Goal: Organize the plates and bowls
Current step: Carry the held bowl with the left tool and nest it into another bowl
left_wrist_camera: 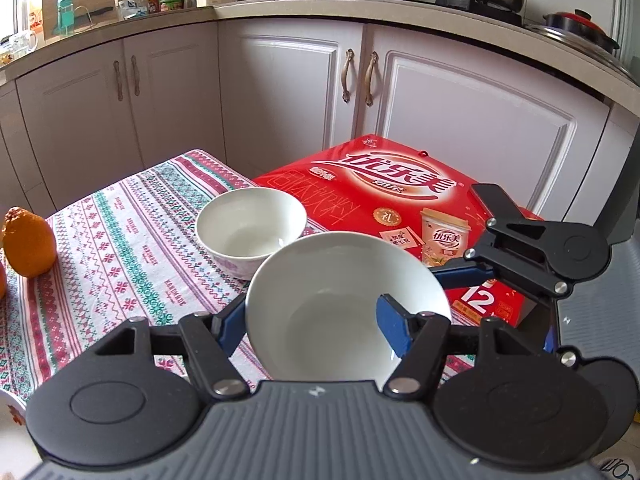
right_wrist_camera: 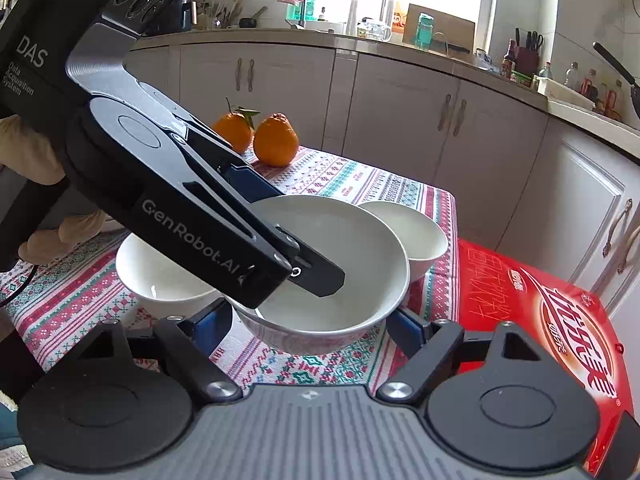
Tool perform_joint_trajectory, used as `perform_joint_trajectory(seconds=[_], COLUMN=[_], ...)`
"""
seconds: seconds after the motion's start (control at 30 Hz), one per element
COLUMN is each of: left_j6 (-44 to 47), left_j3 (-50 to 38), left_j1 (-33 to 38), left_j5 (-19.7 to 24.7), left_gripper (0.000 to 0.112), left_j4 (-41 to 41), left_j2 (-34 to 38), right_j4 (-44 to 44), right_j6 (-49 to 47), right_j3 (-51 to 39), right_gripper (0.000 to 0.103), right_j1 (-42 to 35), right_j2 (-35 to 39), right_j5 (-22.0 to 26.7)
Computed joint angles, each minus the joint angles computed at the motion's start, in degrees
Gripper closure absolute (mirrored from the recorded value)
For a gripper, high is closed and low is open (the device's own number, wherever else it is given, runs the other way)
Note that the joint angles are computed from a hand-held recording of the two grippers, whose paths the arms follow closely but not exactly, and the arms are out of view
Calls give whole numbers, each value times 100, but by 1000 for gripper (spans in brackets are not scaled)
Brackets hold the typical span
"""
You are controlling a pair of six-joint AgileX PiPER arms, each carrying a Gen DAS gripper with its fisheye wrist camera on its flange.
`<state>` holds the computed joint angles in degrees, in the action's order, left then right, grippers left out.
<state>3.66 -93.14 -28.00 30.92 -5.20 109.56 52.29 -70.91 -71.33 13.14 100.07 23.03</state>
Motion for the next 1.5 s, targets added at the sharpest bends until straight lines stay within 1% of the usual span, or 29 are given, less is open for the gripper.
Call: perform_joint_trajectory(seconds=[0.33,0.53,0.83,1.27,1.5], left_j6=[-899,-1167,-918,-443,-246], left_j3=[1005,1533,1962,2111,2199], left_j1=[213,391,621,786,853], left_j5=[-362,-513,-670,-804,-881], left_gripper=[45,45,45,45,45], left_j4=[826,960,561,-5,-251], left_j2=[-846,-1161,-1264,-1179,-1182], right_j4=[-101,-210,-519,-833,-746], right_j6=[94,238,634,1091,1059], right_j3=[-461,-668,-781,-1099,-1128], right_gripper=[16,16,16,16,16], right_j1=[446,695,877,945,948], right_j2=[155,317,501,812,855], right_j5=[238,402,551,691,739])
